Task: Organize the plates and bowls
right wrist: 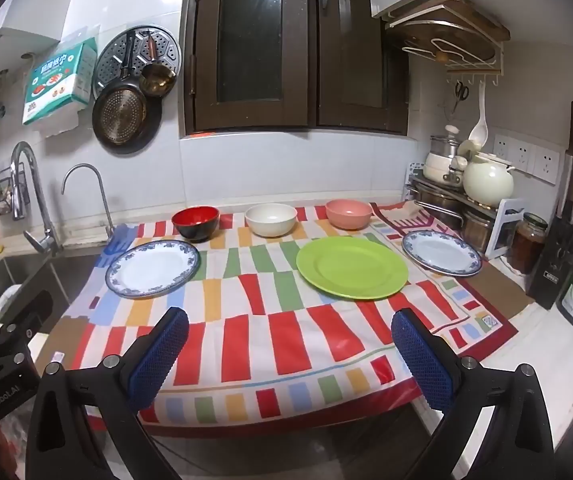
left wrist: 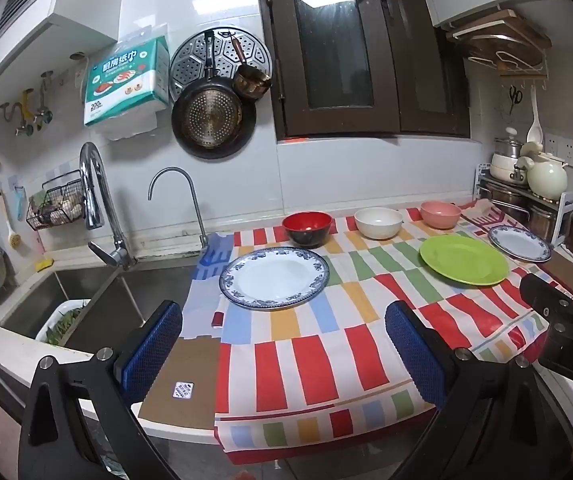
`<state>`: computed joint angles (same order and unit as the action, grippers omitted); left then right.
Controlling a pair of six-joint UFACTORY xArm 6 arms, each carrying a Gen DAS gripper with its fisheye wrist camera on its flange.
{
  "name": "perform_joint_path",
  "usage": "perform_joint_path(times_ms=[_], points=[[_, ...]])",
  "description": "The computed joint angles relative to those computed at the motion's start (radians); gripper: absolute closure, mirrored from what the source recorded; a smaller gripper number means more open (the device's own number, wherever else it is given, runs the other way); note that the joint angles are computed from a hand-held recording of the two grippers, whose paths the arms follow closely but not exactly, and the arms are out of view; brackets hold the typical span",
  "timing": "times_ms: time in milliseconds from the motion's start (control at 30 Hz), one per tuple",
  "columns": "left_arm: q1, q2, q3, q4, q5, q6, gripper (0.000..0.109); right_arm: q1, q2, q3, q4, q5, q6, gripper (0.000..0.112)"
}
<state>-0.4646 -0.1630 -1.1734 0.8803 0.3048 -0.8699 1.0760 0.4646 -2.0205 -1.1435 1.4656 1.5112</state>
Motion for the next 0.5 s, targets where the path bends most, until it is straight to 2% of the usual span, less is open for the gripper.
perform_joint_path(times_ms=[300,500], points=[[-0.005,-0.005,-0.006,0.013,0.007,-0.012,0.006,0.0,0.0,0.0,0.004,0.0,-0.003,0.01],[-0.011,-0.008,-0.004,0.07,0.014,-0.068,0.006,0.0,-0.003,0.001,0.004,0.001,-0.003,0.01]])
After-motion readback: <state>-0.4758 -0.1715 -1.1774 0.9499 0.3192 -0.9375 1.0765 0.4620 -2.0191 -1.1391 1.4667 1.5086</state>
